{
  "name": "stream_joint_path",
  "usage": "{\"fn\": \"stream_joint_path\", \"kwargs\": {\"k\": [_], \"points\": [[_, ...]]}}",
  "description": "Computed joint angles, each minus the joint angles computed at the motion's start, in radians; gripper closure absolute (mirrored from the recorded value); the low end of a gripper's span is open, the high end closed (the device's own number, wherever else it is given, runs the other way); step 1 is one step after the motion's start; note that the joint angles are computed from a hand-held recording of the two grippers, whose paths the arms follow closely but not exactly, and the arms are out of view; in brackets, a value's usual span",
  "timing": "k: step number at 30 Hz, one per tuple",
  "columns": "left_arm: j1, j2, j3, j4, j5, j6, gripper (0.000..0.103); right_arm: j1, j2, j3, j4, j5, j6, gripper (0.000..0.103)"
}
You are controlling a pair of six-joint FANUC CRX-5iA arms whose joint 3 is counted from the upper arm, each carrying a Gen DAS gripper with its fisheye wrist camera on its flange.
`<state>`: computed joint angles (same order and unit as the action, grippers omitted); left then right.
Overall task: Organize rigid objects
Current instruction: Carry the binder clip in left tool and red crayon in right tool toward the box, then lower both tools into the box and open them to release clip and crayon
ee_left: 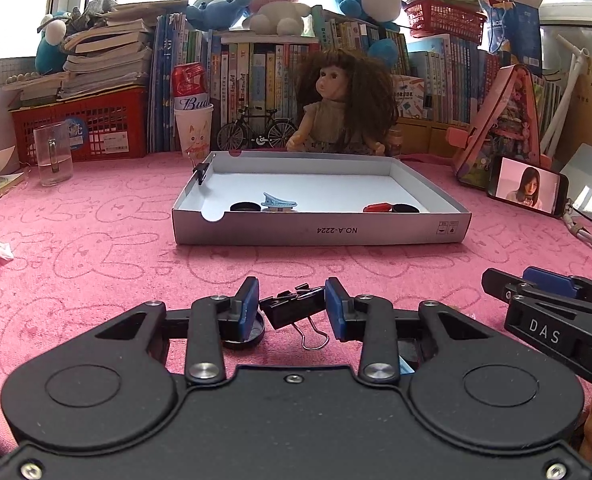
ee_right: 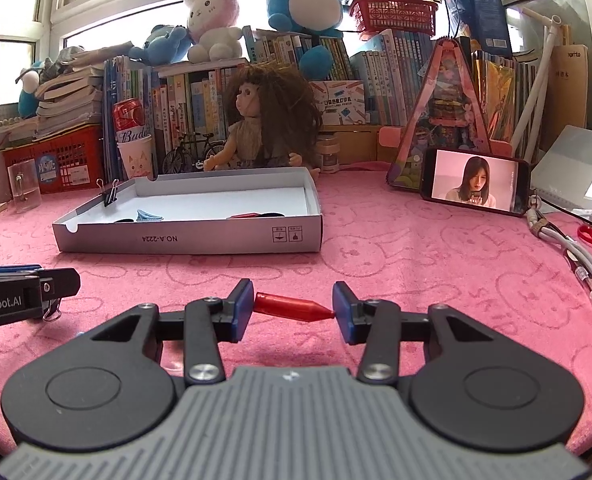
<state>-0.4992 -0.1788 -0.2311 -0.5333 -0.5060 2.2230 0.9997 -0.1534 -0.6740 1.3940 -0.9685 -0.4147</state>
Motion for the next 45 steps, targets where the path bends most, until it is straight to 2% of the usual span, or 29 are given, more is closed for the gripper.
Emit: {"fn": "stream_joint_path", "kwargs": {"k": [11,26,33,41,45], "points": [[0.034,0.016,0.013,0.046,0.044,-0.069,0.069,-0.046,0.01,0.02,0.032,0.055,0.008,0.055],[0.157,0.063,0.025,0.314,0.127,-0.332,0.069,-0.133,0.028,0.062,0.042,0.165,0.022,0.055],[0.215,0.128,0.062,0.475,0.162,-0.491,0.069,-0.208,0.048,0.107,0.053,0.24,0.046,0.055],[0.263,0.251,0.153,0.697,0.139,-0.72,0.069,-0.315,0.094,0.198,-0.055,0.391,0.14,0.055],[0.274,0.343,0.267,0.729,0.063,-0.728,0.069,-0.346,0.141,0.281,-0.19,0.452,0.284,0.055]]}}
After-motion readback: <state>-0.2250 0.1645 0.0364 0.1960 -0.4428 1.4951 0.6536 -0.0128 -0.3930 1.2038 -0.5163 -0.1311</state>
